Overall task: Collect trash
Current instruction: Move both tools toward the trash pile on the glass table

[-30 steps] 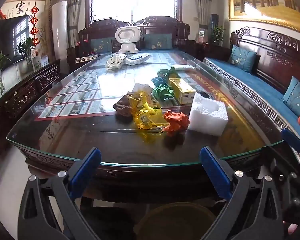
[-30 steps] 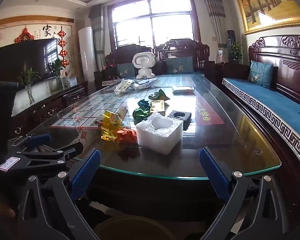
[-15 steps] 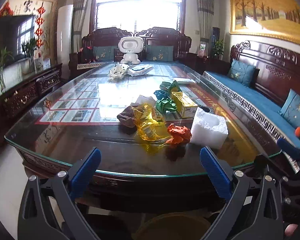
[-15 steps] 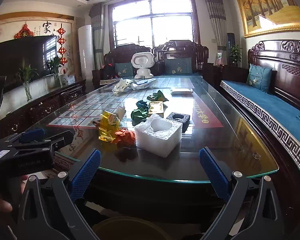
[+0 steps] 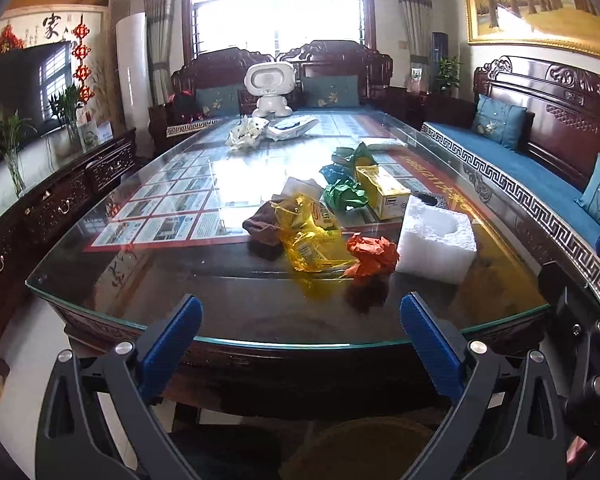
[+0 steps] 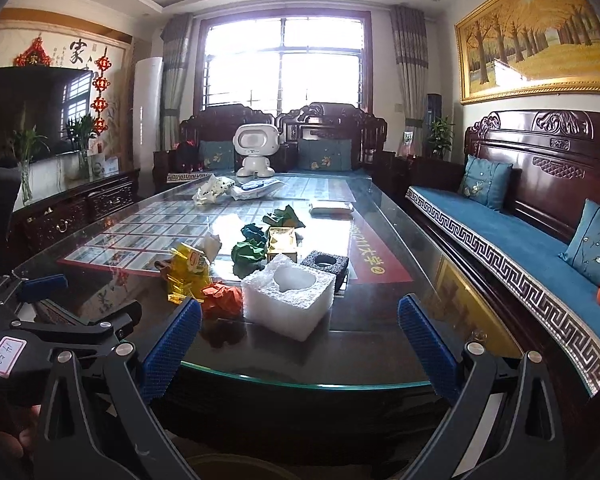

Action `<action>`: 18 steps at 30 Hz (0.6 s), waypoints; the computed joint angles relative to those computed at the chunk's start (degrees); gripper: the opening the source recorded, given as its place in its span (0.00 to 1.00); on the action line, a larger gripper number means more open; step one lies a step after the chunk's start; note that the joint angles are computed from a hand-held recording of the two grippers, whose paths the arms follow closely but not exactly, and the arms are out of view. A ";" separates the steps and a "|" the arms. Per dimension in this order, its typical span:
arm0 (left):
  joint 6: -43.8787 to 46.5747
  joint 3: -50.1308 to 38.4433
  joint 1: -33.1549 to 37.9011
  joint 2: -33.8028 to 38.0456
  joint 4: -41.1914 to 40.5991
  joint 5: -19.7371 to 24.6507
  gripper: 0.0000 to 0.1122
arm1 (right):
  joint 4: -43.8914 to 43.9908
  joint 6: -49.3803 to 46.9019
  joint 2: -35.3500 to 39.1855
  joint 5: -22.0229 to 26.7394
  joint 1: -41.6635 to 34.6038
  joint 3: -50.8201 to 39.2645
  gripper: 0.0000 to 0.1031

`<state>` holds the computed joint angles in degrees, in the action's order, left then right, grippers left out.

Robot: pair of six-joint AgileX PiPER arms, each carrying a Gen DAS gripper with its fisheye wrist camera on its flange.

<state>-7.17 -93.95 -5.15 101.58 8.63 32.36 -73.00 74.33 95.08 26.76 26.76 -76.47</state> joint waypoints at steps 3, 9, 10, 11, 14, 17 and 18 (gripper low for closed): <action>-2.44 -1.04 -0.16 0.66 2.93 1.42 0.88 | -4.55 4.03 0.93 6.76 1.66 -0.89 0.92; 4.90 1.08 1.32 -0.57 -7.23 -0.72 0.88 | -0.46 0.65 1.80 7.02 1.53 -2.86 0.92; 5.31 1.48 1.26 -0.80 -7.54 -1.18 0.88 | 0.85 -0.69 2.22 7.25 1.47 -3.56 0.92; 6.74 1.99 1.50 -1.12 -8.98 -1.73 0.88 | 2.12 -1.85 2.55 7.44 1.40 -4.17 0.92; 11.61 2.67 2.37 -1.70 -14.05 -2.25 0.88 | 2.35 -1.31 2.03 7.05 1.60 -3.38 0.92; 10.61 3.11 1.52 -2.16 -12.64 -3.38 0.88 | 2.02 -0.74 1.74 6.91 1.67 -3.11 0.92; 10.95 3.68 1.51 -2.58 -12.61 -3.98 0.88 | 2.11 -0.88 1.73 6.76 1.57 -3.03 0.92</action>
